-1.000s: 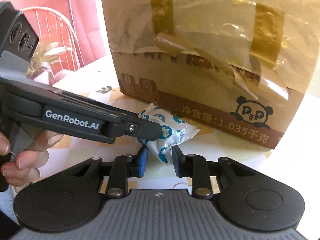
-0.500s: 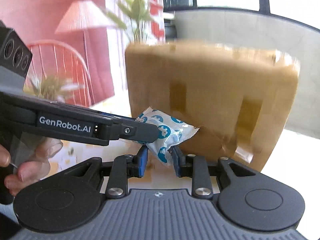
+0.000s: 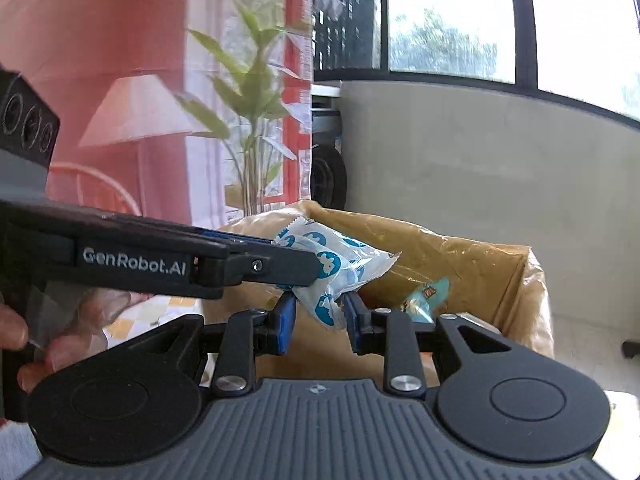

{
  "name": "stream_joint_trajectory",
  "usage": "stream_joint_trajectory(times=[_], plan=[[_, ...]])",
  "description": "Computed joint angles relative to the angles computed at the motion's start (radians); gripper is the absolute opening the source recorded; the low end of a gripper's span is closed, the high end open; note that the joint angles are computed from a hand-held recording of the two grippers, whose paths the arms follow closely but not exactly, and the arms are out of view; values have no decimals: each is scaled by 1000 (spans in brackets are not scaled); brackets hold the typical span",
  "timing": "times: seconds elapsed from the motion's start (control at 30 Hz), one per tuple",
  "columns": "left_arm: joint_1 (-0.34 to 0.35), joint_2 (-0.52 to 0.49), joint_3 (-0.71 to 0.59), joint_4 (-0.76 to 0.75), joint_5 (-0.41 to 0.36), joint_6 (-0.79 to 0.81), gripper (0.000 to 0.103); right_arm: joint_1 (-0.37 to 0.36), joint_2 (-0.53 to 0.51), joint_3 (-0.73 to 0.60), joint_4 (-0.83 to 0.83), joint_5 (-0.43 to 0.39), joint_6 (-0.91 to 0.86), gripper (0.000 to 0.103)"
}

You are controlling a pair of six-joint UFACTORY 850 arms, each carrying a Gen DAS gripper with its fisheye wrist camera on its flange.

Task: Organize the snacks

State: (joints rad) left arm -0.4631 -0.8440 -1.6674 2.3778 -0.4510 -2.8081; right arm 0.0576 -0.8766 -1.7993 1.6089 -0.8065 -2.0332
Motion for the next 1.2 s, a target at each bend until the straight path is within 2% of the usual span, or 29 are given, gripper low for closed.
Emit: stream_joint_trajectory(times=[0.17,0.27,0.33,0.57,0.63,0.7,0.8,0.83,0.97,1.03,1.1,1.2], plan=[[24,-58,-127,-207,77,232,41,23,-141,-262,-185,23,297,29],[31,-81,-164,-295,98,326,41,39,-215,-394,-273,41,442,29],[34,-100,-196,-383,109,417,41,47,-243,-440,-314,57,490,29],[42,-158,-289,-638,128,654,43,64,-266,-463,-371,117,575,29],[41,-159,-301,-740,123,759,51,69,-254,-442,-378,142,563,32],[40,-141,-277,-718,105,757,66,65,-221,-378,-312,161,472,33],[25,-105,-231,-671,24,747,82,62,-179,-306,-245,210,399,55],[19,-90,-216,-681,2,770,84,57,-165,-281,-211,213,376,57],[-8,-22,-137,-662,-81,802,88,32,-101,-179,-90,194,292,83],[-22,8,-101,-648,-126,797,89,24,-56,-110,-12,209,214,88],[-39,30,-77,-644,-175,803,91,15,-13,-47,56,215,151,98],[-74,60,-32,-613,-264,788,92,-7,27,11,80,162,119,101]])
